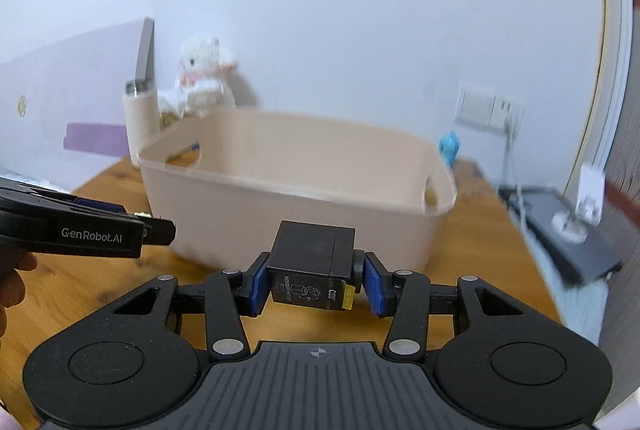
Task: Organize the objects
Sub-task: 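Carry both items over the basket and release them inside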
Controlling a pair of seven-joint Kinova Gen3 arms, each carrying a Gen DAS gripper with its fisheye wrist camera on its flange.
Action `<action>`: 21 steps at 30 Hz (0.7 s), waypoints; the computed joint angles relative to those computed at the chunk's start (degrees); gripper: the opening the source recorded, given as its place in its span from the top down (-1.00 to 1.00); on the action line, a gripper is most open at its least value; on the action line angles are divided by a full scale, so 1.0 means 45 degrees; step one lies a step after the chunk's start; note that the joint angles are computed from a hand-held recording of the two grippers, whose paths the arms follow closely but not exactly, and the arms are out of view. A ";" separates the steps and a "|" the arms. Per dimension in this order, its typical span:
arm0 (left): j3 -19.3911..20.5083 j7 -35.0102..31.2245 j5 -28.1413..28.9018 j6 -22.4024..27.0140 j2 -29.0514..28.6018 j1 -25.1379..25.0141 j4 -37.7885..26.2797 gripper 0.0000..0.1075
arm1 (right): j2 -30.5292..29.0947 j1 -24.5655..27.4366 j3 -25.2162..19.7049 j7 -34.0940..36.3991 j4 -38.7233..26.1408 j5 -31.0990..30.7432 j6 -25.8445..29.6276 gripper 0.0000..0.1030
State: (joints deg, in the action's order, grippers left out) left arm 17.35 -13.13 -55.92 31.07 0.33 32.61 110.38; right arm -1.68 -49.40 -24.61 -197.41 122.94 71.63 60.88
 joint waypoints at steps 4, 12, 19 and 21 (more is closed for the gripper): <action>0.0153 -0.0047 -0.0396 0.0141 -0.0248 -0.0019 -0.0297 -0.05 | -0.0430 0.0044 -0.0090 -0.0073 -0.0061 0.0486 0.0184 0.14; 0.0130 -0.0845 -0.0649 0.0430 0.0229 -0.0055 -0.1653 -0.05 | -0.0487 0.0809 0.0291 0.0330 -0.0652 0.1499 -0.0239 0.14; -0.0783 -0.2342 0.0322 0.0861 0.1608 0.0251 -0.3451 -0.05 | -0.0126 0.2111 0.1363 0.0588 -0.1393 0.1615 -0.2544 0.14; -0.1031 -0.3167 0.0813 0.1161 0.2104 0.0323 -0.4015 -0.05 | 0.0220 0.2408 0.1451 0.0855 -0.1663 0.1537 -0.2694 0.14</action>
State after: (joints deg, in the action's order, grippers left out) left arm 12.71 -27.38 -52.26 36.30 9.80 34.06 92.31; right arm -0.69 -38.57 -18.08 -193.56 115.46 78.54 48.76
